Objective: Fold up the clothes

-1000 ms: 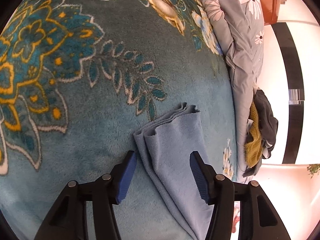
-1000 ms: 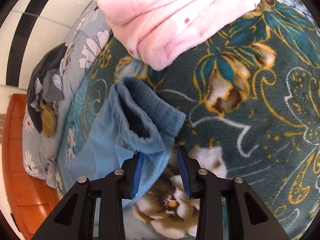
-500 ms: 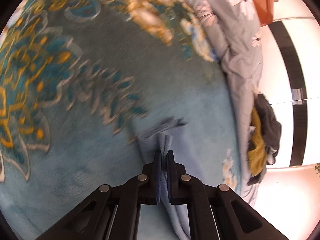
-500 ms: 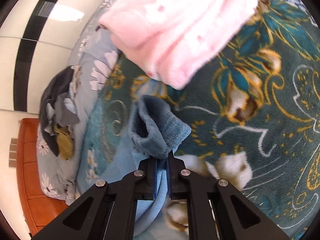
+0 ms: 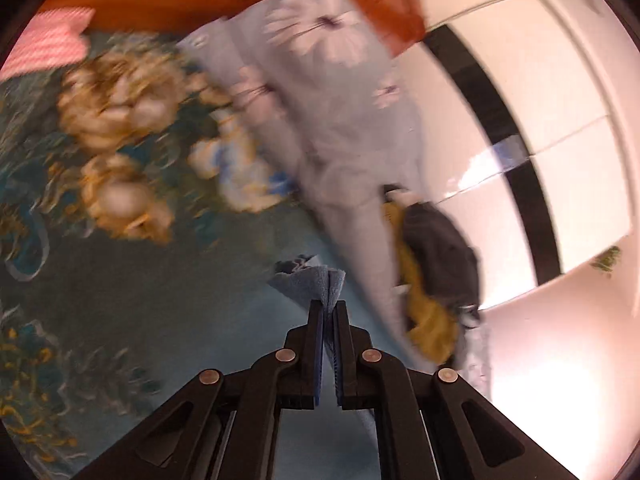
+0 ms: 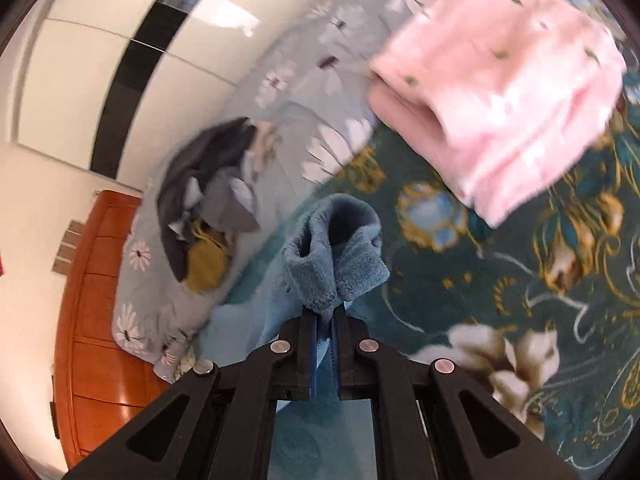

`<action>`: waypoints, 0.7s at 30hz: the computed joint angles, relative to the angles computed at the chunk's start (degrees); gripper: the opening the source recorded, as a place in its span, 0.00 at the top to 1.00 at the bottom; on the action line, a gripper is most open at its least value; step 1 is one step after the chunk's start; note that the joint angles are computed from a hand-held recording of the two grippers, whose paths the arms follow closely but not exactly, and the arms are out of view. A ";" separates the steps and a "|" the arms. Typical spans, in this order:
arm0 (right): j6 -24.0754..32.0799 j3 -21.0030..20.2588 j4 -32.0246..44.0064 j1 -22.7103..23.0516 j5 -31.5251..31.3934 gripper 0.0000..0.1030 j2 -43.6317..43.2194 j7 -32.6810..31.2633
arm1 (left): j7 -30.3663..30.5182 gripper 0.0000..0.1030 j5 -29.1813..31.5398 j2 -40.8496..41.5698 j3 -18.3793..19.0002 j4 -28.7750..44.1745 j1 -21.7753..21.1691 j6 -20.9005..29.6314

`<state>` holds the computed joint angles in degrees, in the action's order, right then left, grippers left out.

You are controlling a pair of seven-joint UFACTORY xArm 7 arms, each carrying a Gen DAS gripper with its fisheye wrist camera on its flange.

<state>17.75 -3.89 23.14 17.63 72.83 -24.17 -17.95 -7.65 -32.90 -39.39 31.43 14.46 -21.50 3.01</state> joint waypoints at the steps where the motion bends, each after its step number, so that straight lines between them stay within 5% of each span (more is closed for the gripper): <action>1: 0.64 0.06 -0.82 -0.13 -0.34 0.95 1.58 1.19 | -0.64 0.96 0.05 1.26 0.03 -0.96 1.70 1.62; 9: 5.61 1.17 -3.47 -3.96 -8.77 0.94 3.96 9.01 | 1.33 0.96 -3.76 2.74 6.30 -6.62 1.10 0.50; 17: 9.26 2.76 -5.04 -7.88 -30.23 0.76 -3.40 22.54 | 4.51 0.96 -5.85 4.58 9.86 -4.31 -2.94 0.72; 21: 10.94 10.85 -3.11 -13.38 -48.10 0.76 -6.78 34.16 | 5.28 0.96 -6.73 5.22 9.95 -4.07 -3.13 0.86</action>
<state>28.69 6.97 20.03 4.25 24.73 -30.95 16.21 -2.37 -39.64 -34.16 41.38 10.39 -24.63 3.87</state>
